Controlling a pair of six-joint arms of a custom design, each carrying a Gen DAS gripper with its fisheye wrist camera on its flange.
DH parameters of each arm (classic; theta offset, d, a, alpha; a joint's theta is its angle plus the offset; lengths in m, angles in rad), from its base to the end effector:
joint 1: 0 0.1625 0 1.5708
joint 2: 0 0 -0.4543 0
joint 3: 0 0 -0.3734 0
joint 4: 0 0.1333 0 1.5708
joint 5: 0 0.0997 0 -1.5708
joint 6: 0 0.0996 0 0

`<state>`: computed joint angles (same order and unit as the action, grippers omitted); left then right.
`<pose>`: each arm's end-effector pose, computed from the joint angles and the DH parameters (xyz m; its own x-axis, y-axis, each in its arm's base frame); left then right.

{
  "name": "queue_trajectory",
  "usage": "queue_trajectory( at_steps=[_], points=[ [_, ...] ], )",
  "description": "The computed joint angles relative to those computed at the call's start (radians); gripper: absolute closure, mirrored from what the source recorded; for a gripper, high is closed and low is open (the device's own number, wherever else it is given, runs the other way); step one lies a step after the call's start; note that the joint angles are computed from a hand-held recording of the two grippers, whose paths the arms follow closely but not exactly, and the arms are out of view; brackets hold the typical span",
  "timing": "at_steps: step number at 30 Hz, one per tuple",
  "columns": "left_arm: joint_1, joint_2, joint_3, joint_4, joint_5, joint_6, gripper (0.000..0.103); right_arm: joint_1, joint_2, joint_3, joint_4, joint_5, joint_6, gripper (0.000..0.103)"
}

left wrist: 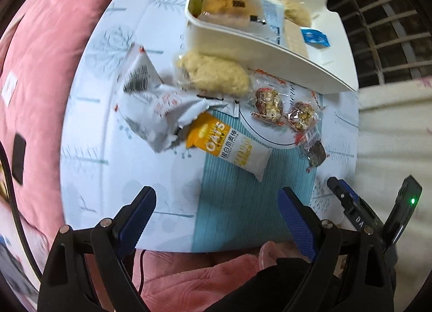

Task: Organize snacks
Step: 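Grasp the yellow OATS bar with the left tool while the right tool grasps the red-topped brown snack bag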

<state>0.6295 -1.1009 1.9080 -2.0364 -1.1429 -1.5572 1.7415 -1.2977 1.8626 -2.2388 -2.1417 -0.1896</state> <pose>-0.3236 -0.4517 0.1791 -0.7673 -0.5436 -0.3402 -0.4129 0.8247 -0.3864 0.1710 -0.5243 0.3270 -0.7918 -0.2713 0.5473 -0.3240 0.9461 0.0002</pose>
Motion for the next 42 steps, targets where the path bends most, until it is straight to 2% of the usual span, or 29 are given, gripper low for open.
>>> queue_trajectory(
  at_steps=[5, 9, 18, 24, 27, 29, 31, 33, 35, 39, 42],
  points=[
    [-0.001, 0.042, 0.010, -0.058, 0.012, -0.113, 0.012, -0.022, 0.025, -0.035, 0.035, 0.007, -0.163, 0.058],
    [-0.010, 0.079, 0.021, -0.107, 0.064, -0.219, 0.012, -0.031, 0.044, -0.051, 0.035, 0.018, -0.331, 0.058],
    [-0.012, 0.152, 0.040, -0.163, 0.212, -0.414, 0.012, -0.058, 0.056, -0.001, -0.122, 0.065, -0.729, 0.058],
    [0.009, 0.214, 0.003, -0.086, 0.271, -0.550, 0.015, -0.095, 0.046, 0.034, -0.190, 0.122, -0.858, 0.058],
    [0.026, 0.234, -0.017, -0.044, 0.266, -0.600, 0.021, -0.108, 0.036, 0.050, -0.217, 0.155, -0.928, 0.057],
    [0.039, 0.248, -0.031, -0.037, 0.256, -0.615, 0.028, -0.115, 0.032, 0.058, -0.232, 0.175, -0.980, 0.057],
    [0.049, 0.262, -0.045, -0.029, 0.257, -0.623, 0.029, -0.118, 0.031, 0.066, -0.255, 0.184, -1.016, 0.057],
    [0.057, 0.275, -0.066, -0.007, 0.259, -0.630, 0.031, -0.121, 0.032, 0.075, -0.294, 0.181, -1.037, 0.057],
    [0.068, 0.289, -0.086, 0.005, 0.249, -0.623, 0.041, -0.128, 0.037, 0.066, -0.296, 0.184, -1.032, 0.057],
    [0.082, 0.310, -0.127, 0.048, 0.236, -0.613, 0.050, -0.131, 0.047, 0.061, -0.312, 0.192, -1.059, 0.056],
    [0.087, 0.322, -0.146, 0.057, 0.243, -0.613, 0.058, -0.129, 0.057, 0.062, -0.334, 0.185, -1.083, 0.046]
  ],
)
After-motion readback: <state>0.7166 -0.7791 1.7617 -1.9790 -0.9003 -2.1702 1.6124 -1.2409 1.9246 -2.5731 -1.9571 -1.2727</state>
